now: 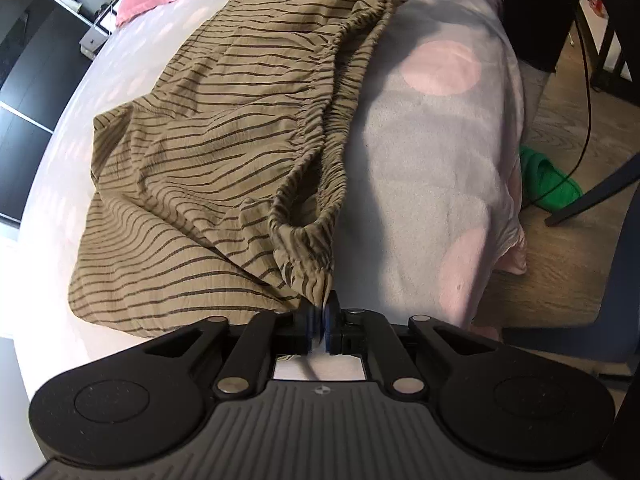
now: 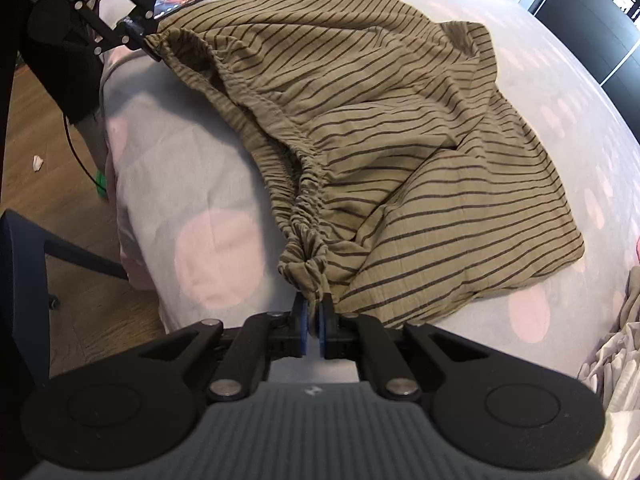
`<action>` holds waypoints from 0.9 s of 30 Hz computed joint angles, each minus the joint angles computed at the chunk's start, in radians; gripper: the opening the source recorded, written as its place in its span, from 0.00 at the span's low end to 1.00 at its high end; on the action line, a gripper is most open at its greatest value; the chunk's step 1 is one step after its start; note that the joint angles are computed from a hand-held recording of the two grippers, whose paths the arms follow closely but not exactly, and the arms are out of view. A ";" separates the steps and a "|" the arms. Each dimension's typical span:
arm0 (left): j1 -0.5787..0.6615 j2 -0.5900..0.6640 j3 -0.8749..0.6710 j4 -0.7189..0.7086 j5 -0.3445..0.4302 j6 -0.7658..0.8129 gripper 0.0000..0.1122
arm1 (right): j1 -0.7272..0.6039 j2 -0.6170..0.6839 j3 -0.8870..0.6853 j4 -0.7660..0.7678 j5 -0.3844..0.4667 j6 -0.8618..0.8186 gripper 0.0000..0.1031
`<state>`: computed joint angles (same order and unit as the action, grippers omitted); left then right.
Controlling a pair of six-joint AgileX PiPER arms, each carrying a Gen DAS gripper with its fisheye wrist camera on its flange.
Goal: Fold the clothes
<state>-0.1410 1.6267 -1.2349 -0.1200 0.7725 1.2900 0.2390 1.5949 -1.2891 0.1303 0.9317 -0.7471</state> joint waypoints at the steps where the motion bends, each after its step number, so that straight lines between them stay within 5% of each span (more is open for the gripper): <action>1: 0.000 -0.002 0.006 -0.002 -0.011 0.004 0.03 | 0.003 0.001 -0.003 0.003 0.005 -0.003 0.13; 9: 0.013 -0.021 -0.004 -0.033 0.043 -0.004 0.22 | 0.012 -0.069 0.057 0.047 -0.004 -0.067 0.26; 15: 0.000 -0.083 0.030 -0.132 -0.041 -0.096 0.26 | 0.069 -0.118 0.087 0.030 -0.116 -0.030 0.26; 21: -0.116 -0.023 -0.011 0.016 -0.139 -0.417 0.26 | 0.190 -0.041 0.035 -0.161 -0.201 0.251 0.29; 27: -0.177 0.056 -0.019 0.151 -0.168 -0.570 0.26 | 0.263 0.078 -0.011 -0.359 -0.186 0.557 0.30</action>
